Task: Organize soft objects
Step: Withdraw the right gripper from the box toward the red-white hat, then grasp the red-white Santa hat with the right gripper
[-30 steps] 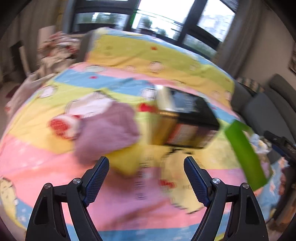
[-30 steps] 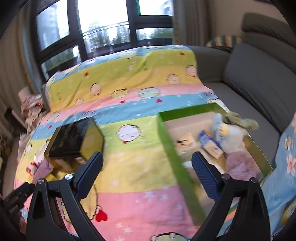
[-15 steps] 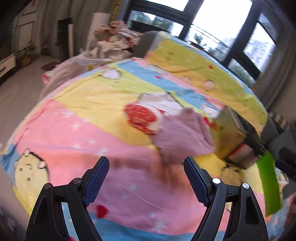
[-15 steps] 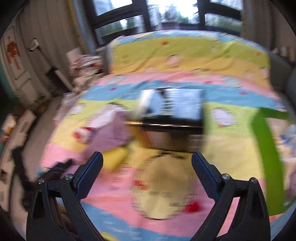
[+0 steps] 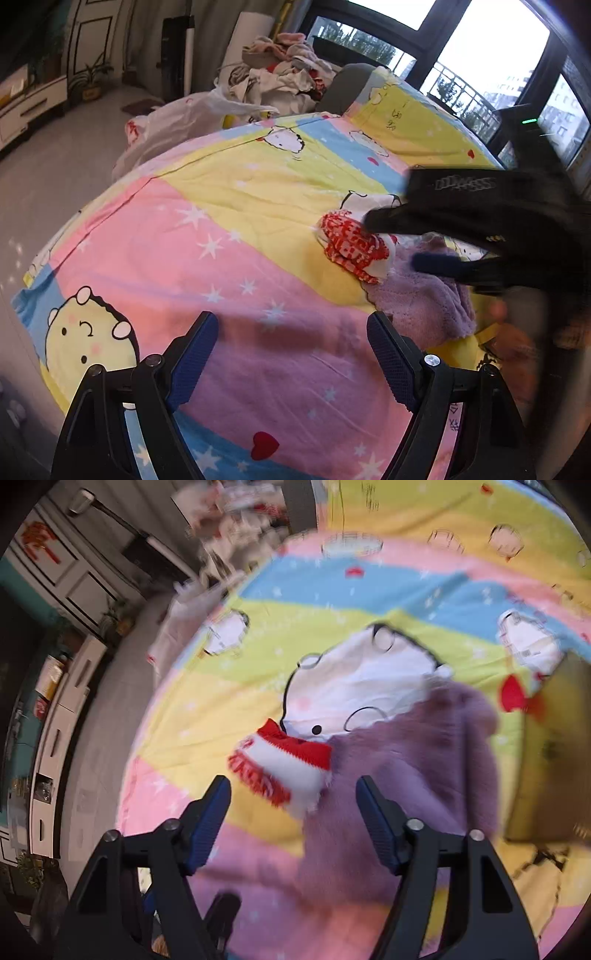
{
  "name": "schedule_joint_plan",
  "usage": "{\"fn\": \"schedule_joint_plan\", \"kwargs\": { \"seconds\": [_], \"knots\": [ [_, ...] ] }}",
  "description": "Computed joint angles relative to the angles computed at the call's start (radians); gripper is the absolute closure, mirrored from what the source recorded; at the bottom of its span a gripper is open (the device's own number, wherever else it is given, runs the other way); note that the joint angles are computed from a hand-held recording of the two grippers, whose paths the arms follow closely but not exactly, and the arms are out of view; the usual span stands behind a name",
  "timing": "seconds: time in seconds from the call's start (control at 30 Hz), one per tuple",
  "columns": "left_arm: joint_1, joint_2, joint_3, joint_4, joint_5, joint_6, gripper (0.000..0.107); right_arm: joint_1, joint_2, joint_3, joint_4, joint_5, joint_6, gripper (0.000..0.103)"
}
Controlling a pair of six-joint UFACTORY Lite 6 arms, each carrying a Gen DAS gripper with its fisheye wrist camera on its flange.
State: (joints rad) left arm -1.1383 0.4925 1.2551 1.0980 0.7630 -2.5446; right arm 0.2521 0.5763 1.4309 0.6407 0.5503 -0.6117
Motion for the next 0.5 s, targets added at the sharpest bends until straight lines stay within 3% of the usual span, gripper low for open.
{"fn": "schedule_joint_plan", "kwargs": {
  "seconds": [0.07,0.1,0.2,0.37,0.5],
  "knots": [
    [-0.001,-0.006,-0.005,0.008,-0.001,-0.006,0.024,0.014,0.077,0.063,-0.029,-0.009,0.044,0.049],
    [-0.001,-0.008,-0.008,0.015,-0.003,-0.011,0.024,0.008,0.103,0.082,0.015,0.001,0.009,0.058],
    [-0.001,-0.020,-0.022,0.035,-0.020,-0.032,0.024,-0.032,0.090,0.045,0.171,0.038,-0.133,0.067],
    [-0.011,-0.025,-0.020,0.059,-0.035,-0.038,0.024,-0.112,-0.136,-0.201,0.302,0.022,-0.339,0.069],
    [-0.031,-0.015,0.005,0.099,-0.053,-0.027,0.024,-0.294,-0.324,-0.389,0.333,0.127,-0.489,0.068]
  ]
}}
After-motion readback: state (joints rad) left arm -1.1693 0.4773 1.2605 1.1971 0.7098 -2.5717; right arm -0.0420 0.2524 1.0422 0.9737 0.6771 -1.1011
